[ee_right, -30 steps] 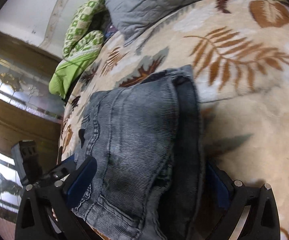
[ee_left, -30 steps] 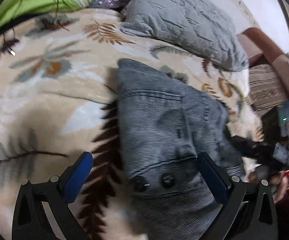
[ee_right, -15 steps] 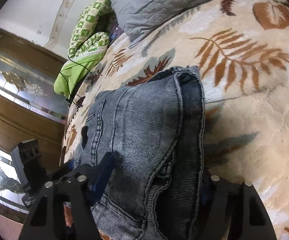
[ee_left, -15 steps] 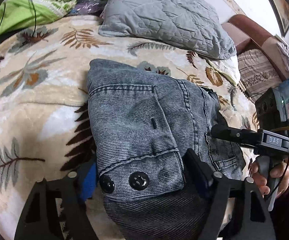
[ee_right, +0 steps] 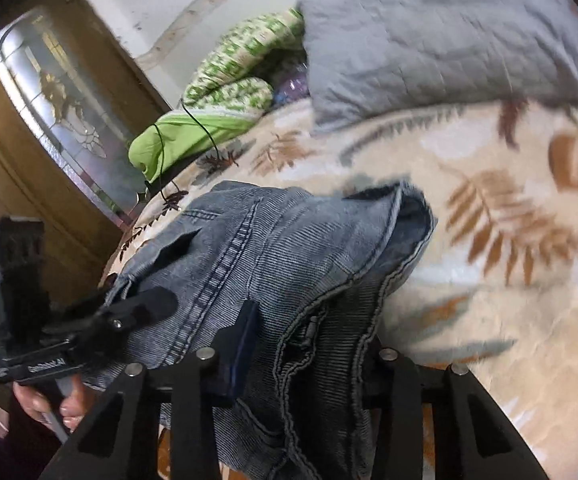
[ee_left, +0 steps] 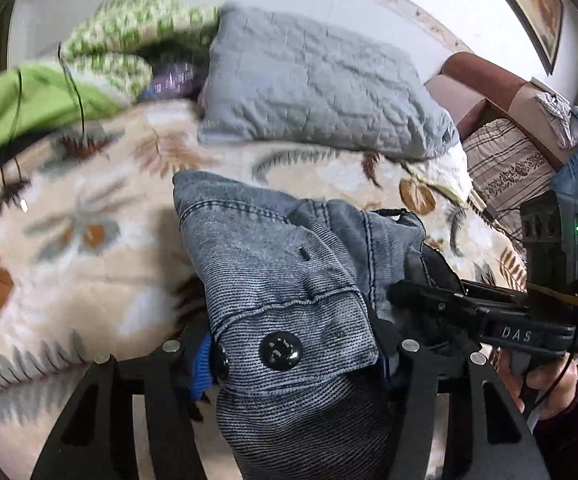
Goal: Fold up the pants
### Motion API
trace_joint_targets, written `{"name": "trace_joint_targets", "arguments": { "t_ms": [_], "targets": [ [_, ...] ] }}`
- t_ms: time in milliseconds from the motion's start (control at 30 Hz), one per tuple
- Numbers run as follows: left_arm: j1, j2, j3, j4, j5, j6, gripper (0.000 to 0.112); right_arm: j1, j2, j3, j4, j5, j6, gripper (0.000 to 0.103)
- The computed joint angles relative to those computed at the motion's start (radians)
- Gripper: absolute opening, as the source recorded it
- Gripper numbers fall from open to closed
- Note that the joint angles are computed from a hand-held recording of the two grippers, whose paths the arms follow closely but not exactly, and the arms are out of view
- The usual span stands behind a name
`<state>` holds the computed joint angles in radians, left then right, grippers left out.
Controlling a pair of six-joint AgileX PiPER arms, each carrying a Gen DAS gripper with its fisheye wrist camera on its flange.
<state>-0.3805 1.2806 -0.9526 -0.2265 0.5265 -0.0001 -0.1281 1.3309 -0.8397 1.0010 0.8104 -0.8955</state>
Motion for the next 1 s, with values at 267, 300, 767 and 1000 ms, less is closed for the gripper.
{"name": "trace_joint_targets", "arguments": {
  "t_ms": [267, 300, 767, 1000],
  "targets": [
    [-0.022, 0.165, -0.216, 0.147, 0.024, -0.142, 0.062, 0.006, 0.072, -0.143, 0.003, -0.054, 0.043, 0.041],
    [-0.023, 0.204, -0.248, 0.166, 0.025, -0.161, 0.062, 0.007, 0.108, -0.177, -0.003, -0.062, 0.059, 0.041],
    [-0.096, 0.411, -0.314, 0.680, 0.053, -0.564, 0.072, 0.039, 0.404, -0.407, -0.302, -0.140, 0.404, 0.060],
    [-0.332, 0.222, -0.195, 1.162, 0.311, -0.992, 0.072, 0.007, 0.042, -0.162, -0.232, -0.237, 0.312, 0.063]
  ]
}}
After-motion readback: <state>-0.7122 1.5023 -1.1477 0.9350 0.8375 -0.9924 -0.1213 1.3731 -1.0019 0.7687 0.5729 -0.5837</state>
